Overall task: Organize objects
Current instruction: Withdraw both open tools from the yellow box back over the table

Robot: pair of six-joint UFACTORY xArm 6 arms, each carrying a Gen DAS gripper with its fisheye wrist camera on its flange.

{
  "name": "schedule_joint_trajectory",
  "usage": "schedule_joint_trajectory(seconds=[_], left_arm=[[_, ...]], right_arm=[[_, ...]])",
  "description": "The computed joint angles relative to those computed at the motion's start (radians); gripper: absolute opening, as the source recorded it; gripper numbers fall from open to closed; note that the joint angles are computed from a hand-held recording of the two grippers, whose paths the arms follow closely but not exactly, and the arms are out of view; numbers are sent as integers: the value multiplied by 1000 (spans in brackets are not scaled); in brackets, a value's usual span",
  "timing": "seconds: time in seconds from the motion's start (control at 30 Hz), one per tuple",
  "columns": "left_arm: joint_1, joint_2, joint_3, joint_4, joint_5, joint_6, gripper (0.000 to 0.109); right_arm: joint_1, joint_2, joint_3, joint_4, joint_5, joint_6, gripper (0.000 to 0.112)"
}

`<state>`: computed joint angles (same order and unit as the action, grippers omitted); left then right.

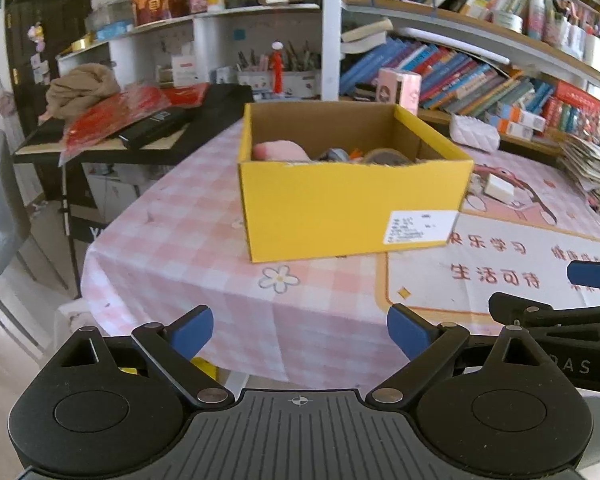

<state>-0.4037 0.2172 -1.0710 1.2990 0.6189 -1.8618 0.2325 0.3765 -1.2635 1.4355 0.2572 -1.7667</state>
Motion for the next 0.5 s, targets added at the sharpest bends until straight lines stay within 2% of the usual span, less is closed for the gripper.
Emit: schedule_joint_trajectory(seconds=[0.5], left_arm=[[-6,95,-104,15,-135,99,96]], right_arm=[[-52,-21,43,57,-105,23,86]])
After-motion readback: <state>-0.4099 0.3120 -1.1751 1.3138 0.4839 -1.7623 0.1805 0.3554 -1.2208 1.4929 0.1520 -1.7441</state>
